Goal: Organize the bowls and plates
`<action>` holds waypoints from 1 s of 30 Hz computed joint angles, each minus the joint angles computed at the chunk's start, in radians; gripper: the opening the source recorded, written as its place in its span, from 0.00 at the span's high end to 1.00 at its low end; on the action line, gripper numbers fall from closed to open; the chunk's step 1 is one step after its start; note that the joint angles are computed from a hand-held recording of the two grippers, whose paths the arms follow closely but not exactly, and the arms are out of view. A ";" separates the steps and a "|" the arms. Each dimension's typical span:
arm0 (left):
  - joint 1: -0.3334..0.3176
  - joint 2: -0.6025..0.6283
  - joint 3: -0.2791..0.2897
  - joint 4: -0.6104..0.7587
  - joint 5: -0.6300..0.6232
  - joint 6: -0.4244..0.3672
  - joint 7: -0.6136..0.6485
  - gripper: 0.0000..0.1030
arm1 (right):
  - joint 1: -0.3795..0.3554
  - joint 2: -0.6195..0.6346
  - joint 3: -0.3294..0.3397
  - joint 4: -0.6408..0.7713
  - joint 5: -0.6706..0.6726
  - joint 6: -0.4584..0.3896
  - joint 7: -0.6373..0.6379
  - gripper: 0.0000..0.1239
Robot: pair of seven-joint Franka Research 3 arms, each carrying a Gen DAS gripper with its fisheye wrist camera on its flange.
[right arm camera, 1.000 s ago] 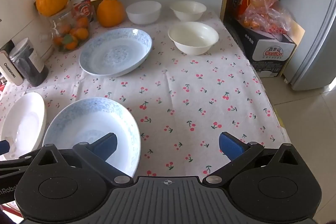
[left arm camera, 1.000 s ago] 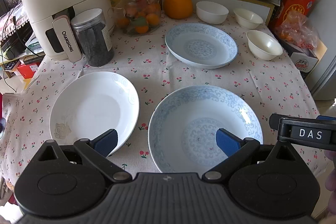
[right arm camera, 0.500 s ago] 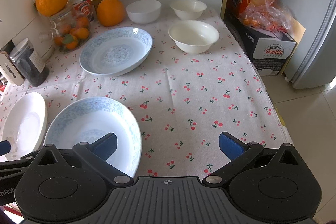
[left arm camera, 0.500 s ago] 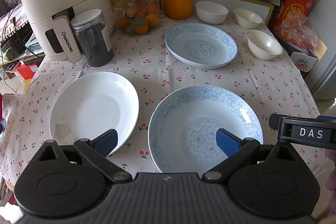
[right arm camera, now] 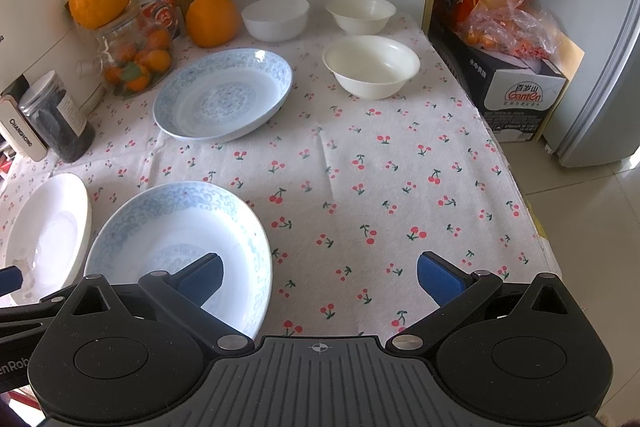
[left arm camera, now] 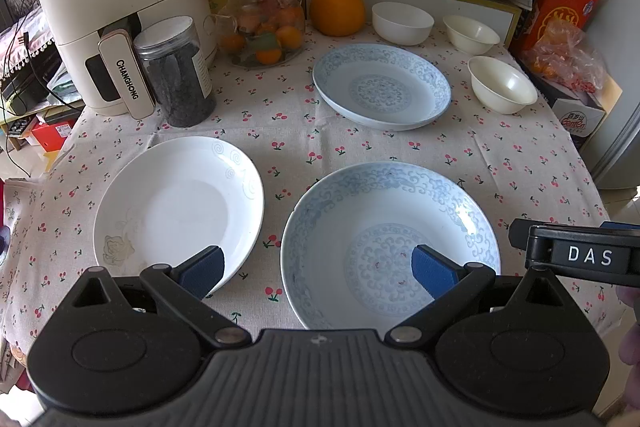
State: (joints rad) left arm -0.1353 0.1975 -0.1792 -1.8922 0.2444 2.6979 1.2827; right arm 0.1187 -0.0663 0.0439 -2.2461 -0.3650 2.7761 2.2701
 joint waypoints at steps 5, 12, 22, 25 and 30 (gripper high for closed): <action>0.000 0.000 0.000 0.000 0.001 0.001 -0.001 0.03 | 0.001 0.001 0.000 0.001 0.004 -0.001 -0.002 0.17; 0.000 0.000 0.000 0.000 0.001 0.000 -0.001 0.03 | 0.003 0.002 -0.001 0.000 0.014 0.000 -0.011 0.17; 0.001 0.000 0.000 0.000 0.000 0.000 0.000 0.03 | 0.005 0.004 -0.002 0.002 0.020 -0.001 -0.015 0.17; 0.001 0.000 -0.001 0.000 -0.002 0.000 0.002 0.03 | 0.006 0.003 -0.002 0.000 0.027 -0.001 -0.020 0.17; 0.001 0.000 0.000 0.001 -0.001 -0.001 0.002 0.03 | 0.005 0.002 -0.001 0.000 0.030 -0.002 -0.022 0.17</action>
